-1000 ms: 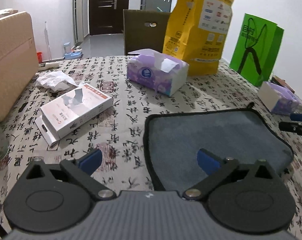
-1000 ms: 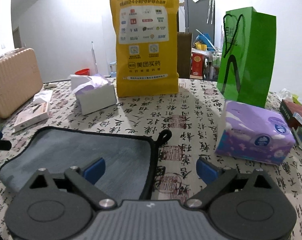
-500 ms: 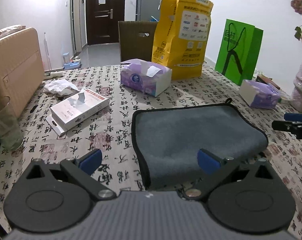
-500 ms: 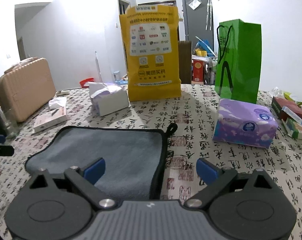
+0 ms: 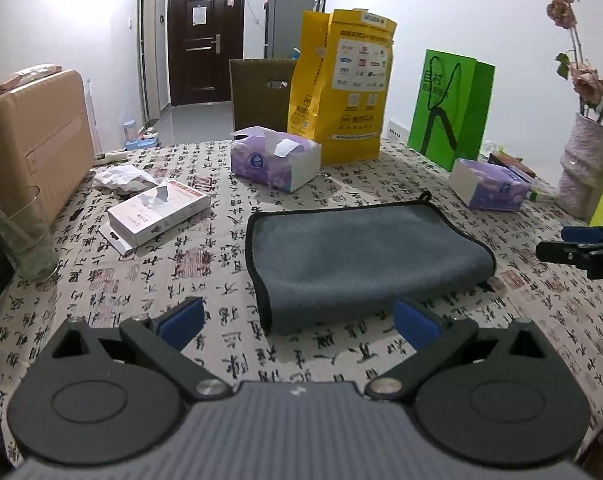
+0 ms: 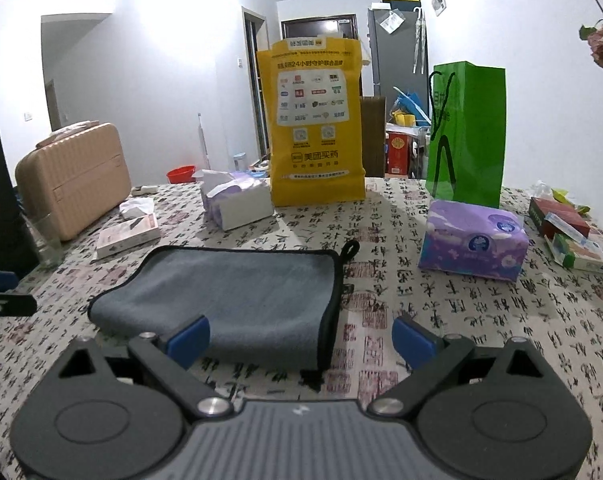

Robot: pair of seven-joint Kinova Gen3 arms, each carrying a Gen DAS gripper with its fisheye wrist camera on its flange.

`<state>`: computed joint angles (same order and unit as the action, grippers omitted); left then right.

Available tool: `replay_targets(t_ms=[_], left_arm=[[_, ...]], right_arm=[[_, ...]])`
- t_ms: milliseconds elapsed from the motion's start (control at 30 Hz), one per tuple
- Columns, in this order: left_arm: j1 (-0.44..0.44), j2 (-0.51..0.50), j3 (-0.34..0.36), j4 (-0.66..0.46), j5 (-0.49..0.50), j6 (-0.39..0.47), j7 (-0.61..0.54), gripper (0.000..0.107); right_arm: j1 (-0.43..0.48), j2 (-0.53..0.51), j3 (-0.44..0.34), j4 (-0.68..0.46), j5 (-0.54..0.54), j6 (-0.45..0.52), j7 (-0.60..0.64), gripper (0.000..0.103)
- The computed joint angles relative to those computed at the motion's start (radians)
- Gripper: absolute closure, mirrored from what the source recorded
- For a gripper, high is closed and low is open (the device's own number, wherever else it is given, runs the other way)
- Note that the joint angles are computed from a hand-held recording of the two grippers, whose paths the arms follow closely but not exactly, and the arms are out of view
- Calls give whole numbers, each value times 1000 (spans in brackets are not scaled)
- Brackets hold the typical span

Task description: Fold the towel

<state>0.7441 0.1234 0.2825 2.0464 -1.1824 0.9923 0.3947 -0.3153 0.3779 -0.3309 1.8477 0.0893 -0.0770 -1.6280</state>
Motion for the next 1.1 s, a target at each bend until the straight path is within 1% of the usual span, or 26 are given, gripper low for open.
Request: replay_targets(t_ms=[100, 300, 467, 633, 733, 833, 900, 1100], left_arm=[[30, 7, 18, 1, 3, 37, 20, 4], [104, 24, 45, 2, -2, 124, 75, 4], [163, 48, 57, -4, -4, 198, 115, 4], [217, 75, 62, -10, -8, 254, 157, 4], [252, 100, 60, -19, -7, 295, 181, 4], [280, 109, 59, -15, -7, 314, 217, 4], [297, 110, 61, -10, -8, 322, 241, 4], [359, 132, 74, -17, 1, 397, 299, 4]], right_arm=[[20, -21, -21, 43, 5, -23, -11, 5], [18, -71, -17, 138, 25, -85, -52, 5], [-39, -117, 40, 217, 28, -150, -72, 5], [-79, -152, 77, 283, 31, -205, -81, 4], [-120, -171, 110, 321, 0, -241, -53, 4], [-146, -188, 125, 357, -28, -272, -27, 1], [-176, -201, 140, 380, -66, -286, 13, 1], [-220, -232, 141, 438, -133, -320, 99, 1]])
